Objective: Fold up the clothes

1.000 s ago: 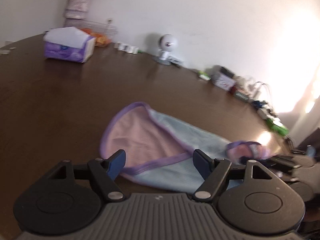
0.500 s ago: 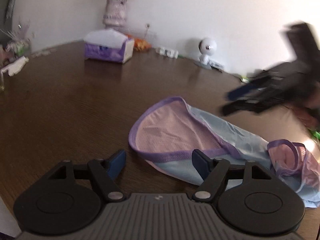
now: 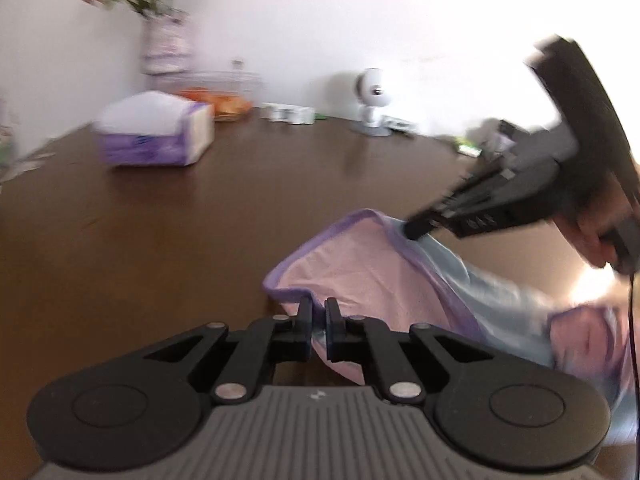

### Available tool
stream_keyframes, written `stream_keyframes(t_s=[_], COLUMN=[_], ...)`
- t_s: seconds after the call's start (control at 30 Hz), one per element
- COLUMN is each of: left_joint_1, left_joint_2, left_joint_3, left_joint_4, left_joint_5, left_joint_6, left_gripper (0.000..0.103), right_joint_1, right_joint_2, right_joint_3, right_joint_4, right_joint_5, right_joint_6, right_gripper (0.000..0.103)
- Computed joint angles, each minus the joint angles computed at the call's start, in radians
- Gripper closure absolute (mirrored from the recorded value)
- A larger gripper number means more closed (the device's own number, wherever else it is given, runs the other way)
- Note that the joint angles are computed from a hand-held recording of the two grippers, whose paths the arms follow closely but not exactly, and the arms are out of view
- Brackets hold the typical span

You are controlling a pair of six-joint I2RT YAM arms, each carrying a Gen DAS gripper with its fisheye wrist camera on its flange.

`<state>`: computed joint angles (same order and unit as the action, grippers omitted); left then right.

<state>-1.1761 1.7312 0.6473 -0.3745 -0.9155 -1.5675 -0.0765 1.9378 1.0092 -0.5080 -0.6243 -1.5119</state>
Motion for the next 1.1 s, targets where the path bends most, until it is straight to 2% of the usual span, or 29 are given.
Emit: stream_keyframes(t_s=[0.07,0.1,0.17,0.23,0.3,0.4,0.43,0.47,0.53,0.6,0.67,0.73,0.77,0.8,0.83,0.87,0.9,0.93,1.0,1.03,1.1], left_joint_1=[0.191,0.281,0.425,0.514,0.568,0.621,0.624,0.626,0.618,0.595,0.53,0.407,0.326,0.248,0.194,0.141,0.099,0.084,0.088,0.099,0.111], left_joint_2=[-0.07,-0.077,-0.019,0.09,0.204,0.371,0.407,0.443,0.443,0.363,0.205,0.056,-0.001,-0.027,-0.009,0.015,0.046,0.085,0.155,0.176,0.197], left_joint_3=[-0.063,-0.068,-0.013,0.104,0.229,0.438,0.486,0.535,0.553,0.459,0.256,0.064,-0.012,-0.065,-0.089,-0.108,-0.105,-0.053,0.041,0.069,0.07], left_joint_4=[0.296,0.413,0.583,0.657,0.696,0.687,0.663,0.638,0.593,0.608,0.676,0.76,0.8,0.851,0.911,0.973,1.001,0.941,0.819,0.777,0.795], left_joint_5=[0.076,0.138,0.271,0.361,0.431,0.527,0.531,0.535,0.542,0.573,0.592,0.582,0.566,0.552,0.551,0.55,0.546,0.539,0.544,0.549,0.551], left_joint_6=[0.395,0.548,0.742,0.886,0.983,1.05,1.05,1.049,1.034,1.008,0.96,0.898,0.87,0.854,0.845,0.837,0.833,0.836,0.835,0.823,0.809], left_gripper=[0.098,0.098,0.098,0.098,0.098,0.094,0.086,0.071,0.059,0.059,0.053,0.048,0.042,0.038,0.031,0.028,0.028,0.028,0.04,0.054,0.062], right_joint_1=[-0.03,-0.051,-0.088,-0.139,-0.182,-0.237,-0.246,-0.254,-0.274,-0.313,-0.383,-0.472,-0.517,-0.569,-0.617,-0.654,-0.681,-0.695,-0.71,-0.717,-0.729], right_joint_2=[0.027,0.048,0.1,0.159,0.218,0.31,0.335,0.362,0.422,0.451,0.428,0.4,0.393,0.4,0.406,0.398,0.376,0.36,0.342,0.345,0.36], right_joint_3=[0.071,0.121,0.229,0.341,0.442,0.585,0.613,0.643,0.714,0.774,0.782,0.787,0.778,0.776,0.758,0.705,0.629,0.567,0.472,0.45,0.434], right_joint_4=[0.038,0.043,0.045,0.041,0.039,0.046,0.068,0.087,0.084,0.005,-0.12,-0.332,-0.467,-0.617,-0.732,-0.779,-0.767,-0.735,-0.669,-0.65,-0.626], right_joint_5=[0.007,0.008,0.012,0.016,0.035,0.08,0.098,0.114,0.105,0.057,-0.023,-0.11,-0.137,-0.14,-0.112,-0.079,-0.062,-0.056,-0.05,-0.049,-0.049], right_joint_6=[0.175,0.252,0.392,0.501,0.581,0.668,0.695,0.718,0.744,0.706,0.565,0.316,0.147,-0.045,-0.22,-0.34,-0.403,-0.417,-0.412,-0.394,-0.339], right_gripper=[0.103,0.103,0.103,0.103,0.103,0.103,0.103,0.103,0.095,0.084,0.081,0.077,0.07,0.063,0.063,0.063,0.063,0.064,0.073,0.077,0.086])
